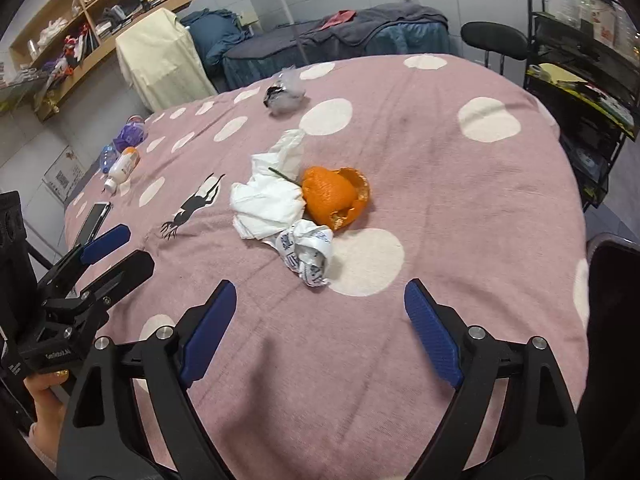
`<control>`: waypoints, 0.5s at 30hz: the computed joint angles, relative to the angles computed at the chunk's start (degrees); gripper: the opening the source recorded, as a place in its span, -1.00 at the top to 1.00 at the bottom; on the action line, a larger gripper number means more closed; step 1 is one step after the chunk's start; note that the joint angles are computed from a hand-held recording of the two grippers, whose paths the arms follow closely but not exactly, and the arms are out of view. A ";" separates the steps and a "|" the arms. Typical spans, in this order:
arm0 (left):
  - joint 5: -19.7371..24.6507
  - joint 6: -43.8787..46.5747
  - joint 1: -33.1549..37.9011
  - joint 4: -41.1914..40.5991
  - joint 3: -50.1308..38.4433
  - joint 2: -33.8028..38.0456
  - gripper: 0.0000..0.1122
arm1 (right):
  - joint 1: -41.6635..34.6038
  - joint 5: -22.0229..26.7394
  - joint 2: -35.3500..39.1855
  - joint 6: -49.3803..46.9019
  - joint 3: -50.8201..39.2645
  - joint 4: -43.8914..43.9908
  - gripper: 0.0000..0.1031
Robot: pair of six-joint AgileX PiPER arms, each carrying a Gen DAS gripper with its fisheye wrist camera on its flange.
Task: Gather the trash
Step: 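Move both tools back from the bin to the table, then grasp the white tissue with the left tool while the right tool grasps the white printed wrapper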
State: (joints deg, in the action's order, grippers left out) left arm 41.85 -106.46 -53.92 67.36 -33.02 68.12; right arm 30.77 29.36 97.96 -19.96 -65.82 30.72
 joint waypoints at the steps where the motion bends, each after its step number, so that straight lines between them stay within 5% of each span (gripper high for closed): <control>1: -1.11 0.68 0.99 -0.14 0.03 0.05 -0.64 | 0.91 1.28 1.99 2.39 -2.49 -2.70 -0.61; 9: -10.66 6.82 10.38 -3.82 0.50 -0.64 -0.52 | 1.70 11.63 14.67 7.49 -18.45 -5.76 -0.20; 12: -12.88 9.09 12.58 -5.10 0.03 -0.15 -0.49 | 2.09 13.32 16.70 9.58 -21.18 -8.07 0.35; 15: -15.25 11.60 14.65 -6.49 -0.78 0.85 -0.47 | 1.38 12.24 15.49 9.00 -19.62 -6.59 0.42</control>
State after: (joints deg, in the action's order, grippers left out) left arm 26.60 -94.86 -39.27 60.88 -33.79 68.97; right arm 32.15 41.60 113.45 -10.97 -85.45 24.14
